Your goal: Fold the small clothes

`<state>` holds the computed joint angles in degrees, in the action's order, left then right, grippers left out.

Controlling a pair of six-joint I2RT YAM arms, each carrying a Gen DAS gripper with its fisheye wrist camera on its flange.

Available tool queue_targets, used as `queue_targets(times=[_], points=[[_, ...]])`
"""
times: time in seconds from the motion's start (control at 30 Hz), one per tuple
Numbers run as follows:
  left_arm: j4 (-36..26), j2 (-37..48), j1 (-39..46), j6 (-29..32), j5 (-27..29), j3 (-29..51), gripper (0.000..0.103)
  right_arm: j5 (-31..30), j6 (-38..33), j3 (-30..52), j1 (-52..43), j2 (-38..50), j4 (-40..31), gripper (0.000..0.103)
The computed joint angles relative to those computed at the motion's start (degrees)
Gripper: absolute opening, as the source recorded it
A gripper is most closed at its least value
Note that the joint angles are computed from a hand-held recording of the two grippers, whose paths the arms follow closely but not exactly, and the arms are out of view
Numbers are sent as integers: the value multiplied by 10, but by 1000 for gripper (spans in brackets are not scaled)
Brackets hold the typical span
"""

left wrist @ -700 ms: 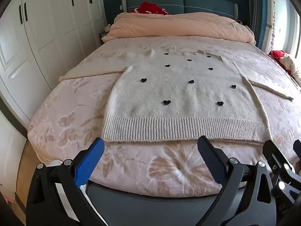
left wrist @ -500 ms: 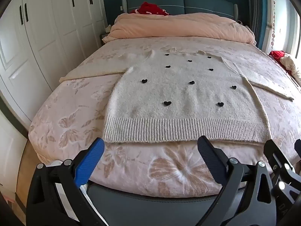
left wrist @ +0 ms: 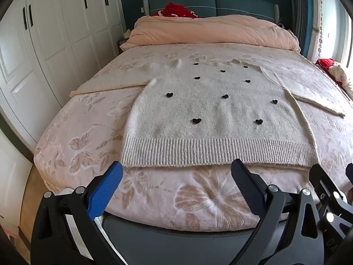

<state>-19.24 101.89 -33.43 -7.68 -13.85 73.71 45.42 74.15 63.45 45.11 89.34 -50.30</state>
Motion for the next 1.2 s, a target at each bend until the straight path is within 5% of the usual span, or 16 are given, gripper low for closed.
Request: queue_targets(times=[1.2], points=[[0, 1, -3, -1, -5, -3, 95, -2, 4, -5, 0, 4, 3, 98]])
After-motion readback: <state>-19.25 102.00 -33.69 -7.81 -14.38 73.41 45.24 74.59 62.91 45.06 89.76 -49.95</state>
